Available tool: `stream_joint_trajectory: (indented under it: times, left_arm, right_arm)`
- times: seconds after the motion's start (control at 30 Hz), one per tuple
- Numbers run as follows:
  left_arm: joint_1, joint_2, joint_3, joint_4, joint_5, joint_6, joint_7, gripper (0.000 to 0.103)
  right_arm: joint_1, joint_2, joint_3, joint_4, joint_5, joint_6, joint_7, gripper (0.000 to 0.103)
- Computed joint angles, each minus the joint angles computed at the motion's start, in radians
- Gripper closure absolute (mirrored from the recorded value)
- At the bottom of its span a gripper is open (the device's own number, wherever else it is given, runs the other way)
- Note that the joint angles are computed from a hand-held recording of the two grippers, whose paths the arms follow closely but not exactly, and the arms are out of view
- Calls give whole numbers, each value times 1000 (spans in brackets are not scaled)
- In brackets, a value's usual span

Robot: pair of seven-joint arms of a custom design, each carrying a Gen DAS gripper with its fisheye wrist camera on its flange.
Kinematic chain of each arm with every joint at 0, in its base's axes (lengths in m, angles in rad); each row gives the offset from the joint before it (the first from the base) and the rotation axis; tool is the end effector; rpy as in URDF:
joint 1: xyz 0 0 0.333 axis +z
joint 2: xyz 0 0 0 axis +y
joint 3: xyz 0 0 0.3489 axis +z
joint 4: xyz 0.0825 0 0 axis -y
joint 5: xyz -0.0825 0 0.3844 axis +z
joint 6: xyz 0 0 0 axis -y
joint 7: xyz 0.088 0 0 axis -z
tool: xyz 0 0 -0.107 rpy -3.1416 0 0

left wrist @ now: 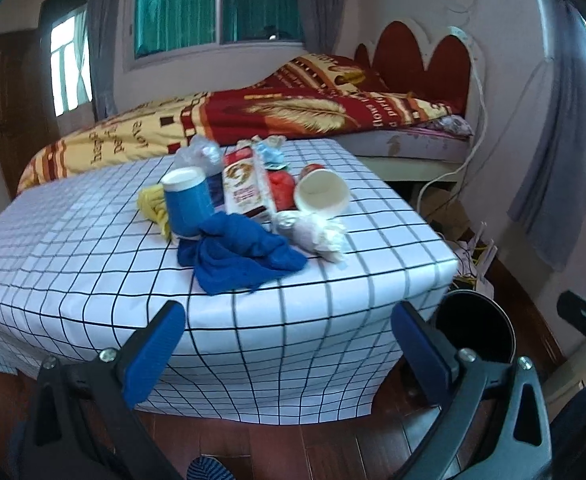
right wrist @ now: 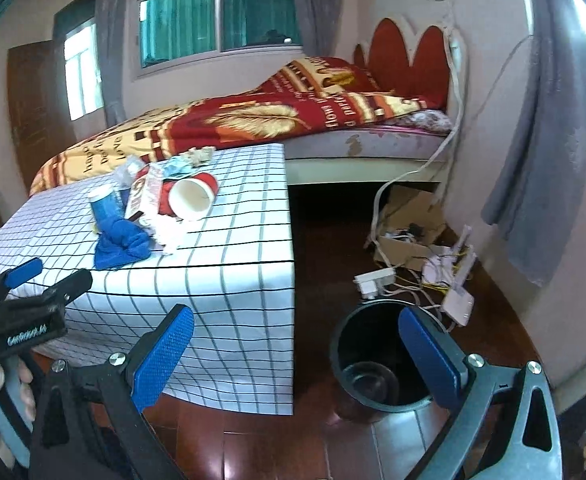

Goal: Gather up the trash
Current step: 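Grasp the blue towel with the left tool while the right tool grasps the white tissue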

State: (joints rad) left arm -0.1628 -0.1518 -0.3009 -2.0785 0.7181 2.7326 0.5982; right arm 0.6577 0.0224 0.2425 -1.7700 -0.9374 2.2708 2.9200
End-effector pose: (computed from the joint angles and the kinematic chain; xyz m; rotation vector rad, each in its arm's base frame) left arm 0.4801 -0.2801 0.6092 -1.6285 1.7248 -0.9011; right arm 0.3980 0.4665 0.6318 -1.6474 1.6403 -0.8061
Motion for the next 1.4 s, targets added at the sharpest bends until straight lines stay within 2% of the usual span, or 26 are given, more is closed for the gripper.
stream_joint_trajectory:
  times: [0.1, 0.2, 0.3, 0.37, 0.43, 0.5, 0.63, 0.73, 0.9, 0.97, 1.03, 1.07, 1.13, 1.17, 1.2, 1.33, 1.4]
  left_arm:
    - [13, 25, 17, 8, -8, 11, 10, 0]
    - [28, 52, 27, 27, 36, 9, -40, 0]
    - [16, 105, 52, 65, -20, -1, 15, 0]
    - [9, 130, 73, 75, -71, 21, 69, 1]
    - [5, 154, 84, 97, -34, 18, 38, 7]
    - [-1, 171, 99, 108, -34, 38, 24, 13]
    - [-16, 220, 119, 151, -50, 41, 13, 14]
    - [-26, 255, 133, 189, -79, 42, 37, 20]
    - [-42, 272, 158, 204, -90, 49, 42, 23]
    - [-44, 279, 160, 210, -102, 44, 61, 30]
    - [-31, 292, 146, 209, -193, 49, 147, 40]
    - [-31, 293, 148, 201, -211, 65, 163, 42]
    - [-43, 287, 160, 192, -185, 76, 166, 52]
    - [-39, 284, 157, 183, -205, 93, 189, 63]
    - [-35, 279, 155, 173, -230, 111, 205, 69]
    - [-40, 260, 167, 149, -222, 133, 203, 75]
    - [-39, 257, 166, 147, -226, 131, 202, 75]
  right_arm:
    - [-8, 44, -14, 37, 21, 62, -42, 0]
    - [-5, 105, -36, 98, 38, 93, -84, 0]
    - [0, 182, -66, 181, 93, 120, -156, 0]
    - [4, 239, -88, 239, 138, 141, -213, 0]
    - [5, 291, -110, 295, 176, 179, -251, 0]
    - [15, 344, -133, 359, 200, 189, -287, 0]
    - [35, 441, -172, 482, 258, 187, -361, 0]
    - [39, 503, -192, 561, 321, 184, -417, 5]
    - [53, 545, -225, 603, 406, 218, -483, 10]
    - [57, 548, -231, 592, 432, 264, -506, 12]
    - [66, 560, -237, 601, 448, 289, -537, 14]
    - [68, 569, -236, 608, 461, 300, -556, 15]
    - [69, 592, -230, 634, 493, 310, -601, 20]
    - [70, 611, -227, 660, 512, 302, -625, 22]
    - [69, 632, -223, 688, 532, 296, -649, 24]
    - [67, 705, -214, 787, 611, 284, -732, 33]
    - [65, 737, -203, 833, 651, 275, -784, 48]
